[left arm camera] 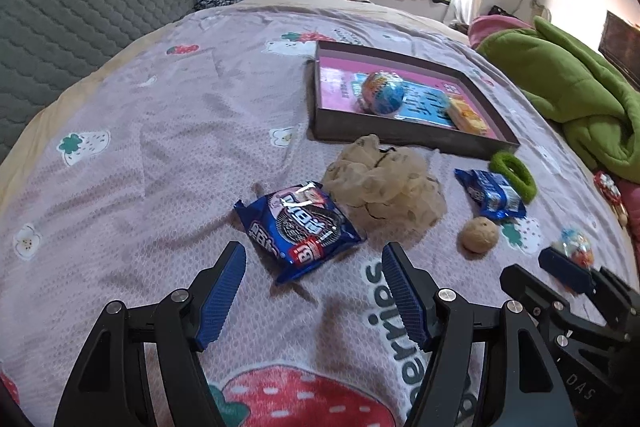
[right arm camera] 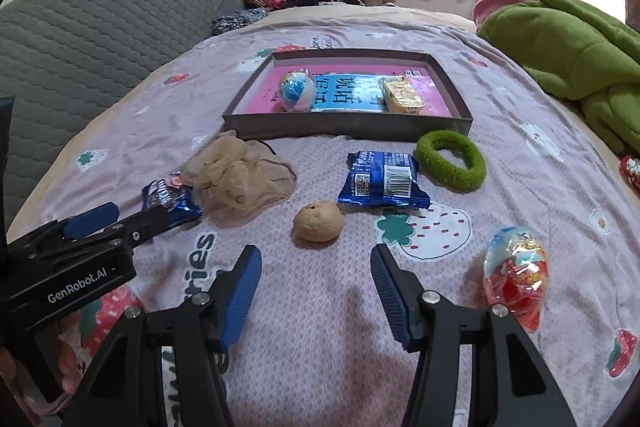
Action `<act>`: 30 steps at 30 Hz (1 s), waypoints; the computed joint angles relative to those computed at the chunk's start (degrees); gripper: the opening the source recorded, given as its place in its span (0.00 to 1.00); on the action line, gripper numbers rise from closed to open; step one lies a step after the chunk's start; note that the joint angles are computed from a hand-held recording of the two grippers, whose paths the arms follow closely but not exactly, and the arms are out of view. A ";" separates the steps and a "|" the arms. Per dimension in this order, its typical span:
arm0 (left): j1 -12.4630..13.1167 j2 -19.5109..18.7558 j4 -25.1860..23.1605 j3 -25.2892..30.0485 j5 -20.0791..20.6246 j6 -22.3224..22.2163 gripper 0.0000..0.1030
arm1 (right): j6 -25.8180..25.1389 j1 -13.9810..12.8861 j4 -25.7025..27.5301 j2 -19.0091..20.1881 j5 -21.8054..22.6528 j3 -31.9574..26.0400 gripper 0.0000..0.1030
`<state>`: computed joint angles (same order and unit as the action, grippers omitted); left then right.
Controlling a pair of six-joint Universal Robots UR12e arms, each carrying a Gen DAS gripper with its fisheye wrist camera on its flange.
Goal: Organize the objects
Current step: 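Grasp blue Oreo packet with left gripper while right gripper grasps brown walnut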
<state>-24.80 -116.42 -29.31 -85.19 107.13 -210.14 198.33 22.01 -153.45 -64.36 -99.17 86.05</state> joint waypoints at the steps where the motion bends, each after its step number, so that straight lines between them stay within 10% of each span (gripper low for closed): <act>1: 0.15 -0.20 -0.20 0.20 -0.14 -0.47 0.70 | 0.23 -0.04 0.29 0.30 -0.05 -0.30 0.55; 30: 0.77 -4.05 -5.68 5.21 2.49 -4.95 0.70 | 7.53 -0.51 2.44 4.70 -0.99 -4.84 0.55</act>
<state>-24.03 -120.47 -34.99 -79.98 109.62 -215.09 205.86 21.50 -151.00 -59.66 -100.15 81.21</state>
